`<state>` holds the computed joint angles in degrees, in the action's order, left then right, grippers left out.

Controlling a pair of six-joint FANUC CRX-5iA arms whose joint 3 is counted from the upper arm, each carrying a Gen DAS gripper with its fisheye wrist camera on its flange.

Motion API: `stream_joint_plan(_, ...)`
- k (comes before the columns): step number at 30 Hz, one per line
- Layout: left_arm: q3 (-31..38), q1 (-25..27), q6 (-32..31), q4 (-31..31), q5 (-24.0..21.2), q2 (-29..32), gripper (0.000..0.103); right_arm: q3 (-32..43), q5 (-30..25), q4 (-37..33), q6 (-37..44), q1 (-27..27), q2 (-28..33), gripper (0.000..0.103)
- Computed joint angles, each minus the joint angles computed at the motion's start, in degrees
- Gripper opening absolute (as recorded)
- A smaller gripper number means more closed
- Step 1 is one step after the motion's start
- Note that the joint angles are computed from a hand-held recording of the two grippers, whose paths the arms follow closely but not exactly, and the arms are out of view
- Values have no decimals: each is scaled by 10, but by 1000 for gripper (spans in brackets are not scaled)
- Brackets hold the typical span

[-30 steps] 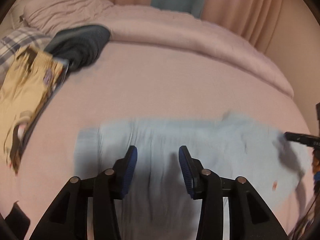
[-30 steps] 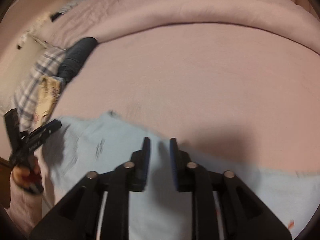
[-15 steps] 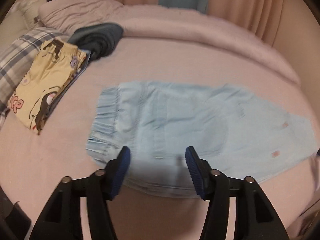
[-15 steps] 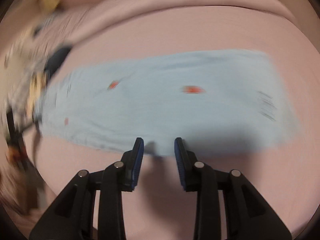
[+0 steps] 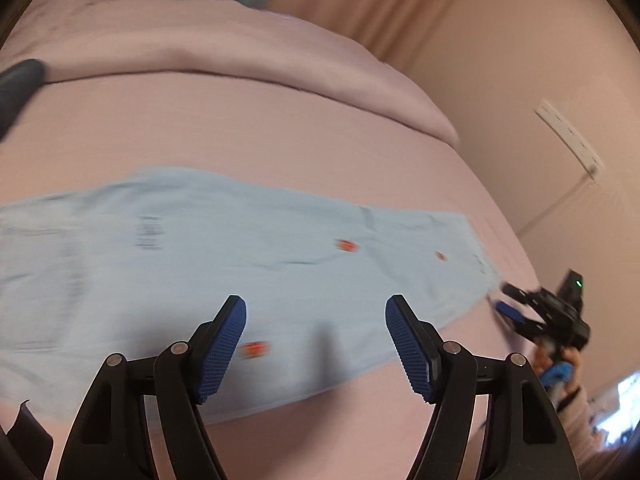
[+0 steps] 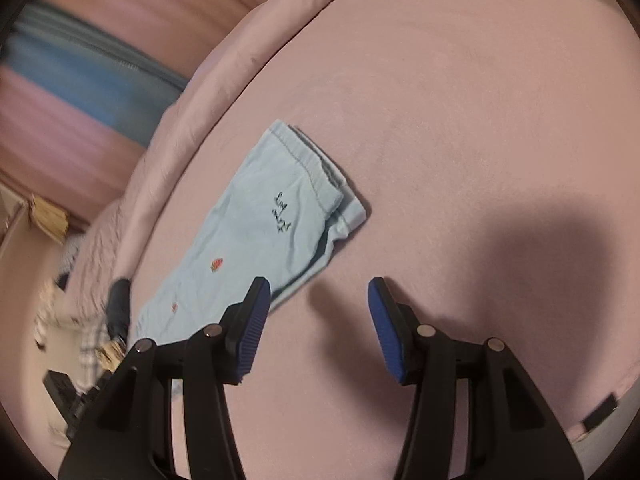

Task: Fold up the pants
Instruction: 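Grasp the folded leg edge with the left gripper while the right gripper pinches the cuff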

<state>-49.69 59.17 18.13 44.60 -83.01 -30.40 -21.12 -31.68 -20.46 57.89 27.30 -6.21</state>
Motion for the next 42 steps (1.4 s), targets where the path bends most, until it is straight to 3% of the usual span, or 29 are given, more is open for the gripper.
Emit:
stream_joint_plan(4, 0, -121, 51, -3, 55, 17, 72, -13, 44, 94, -110, 36, 15, 50)
stream_joint_plan(7, 1, -206, 71, -14, 102, 33, 71, -26, 63, 125, -153, 30, 13, 45)
stream_joint_plan(8, 6, -237, 93, -29, 122, 41, 71, -31, 62, 137, -164, 25, 8, 26)
stream_joint_plan(9, 9, -251, 100, -37, 126, 50, 72, -25, 57, 133, -161, 24, 13, 15)
stream_joint_plan(12, 8, -279, 110, -59, 152, 53, 72, -19, 56, 34, -58, -13, -5, 13)
stream_joint_plan(14, 5, -280, 100, -61, 157, 49, 72, -27, 74, 1, -17, -19, -25, 12)
stream_joint_plan(16, 7, -282, 99, -65, 157, 50, 71, -40, 83, 42, -38, -6, -31, 12)
stream_joint_plan(18, 9, -283, 103, -67, 154, 52, 71, -32, 59, 75, -71, -3, -2, 12)
stream_joint_plan(22, 19, -287, 122, -78, 138, 46, 72, -28, 65, -26, 1, -31, -2, 16)
stream_joint_plan(25, 11, -295, 108, -19, 115, 49, 72, -20, 44, -107, 59, -62, -13, 28)
stream_joint_plan(26, 8, -307, 105, -2, 116, 54, 72, -22, 46, -124, 71, -67, -17, 36)
stream_joint_plan(27, 11, -325, 114, 6, 125, 65, 72, -25, 47, -132, 78, -71, -22, 37)
stream_joint_plan(31, 19, -360, 173, 20, 146, 128, 71, -42, 63, -3, -46, -21, -17, 28)
stream_joint_plan(32, 11, -350, 179, 39, 141, 136, 71, -43, 60, 27, -73, -14, -14, 17)
stream_joint_plan(33, 8, -343, 179, 51, 134, 140, 71, -34, 51, 26, -75, -14, -8, 15)
stream_joint_plan(38, 6, -308, 170, 60, 95, 154, 69, -29, 58, 92, -119, 9, -18, 12)
stream_joint_plan(42, -11, -266, 167, 85, 72, 146, 69, -54, 97, 285, -234, 73, -41, 12)
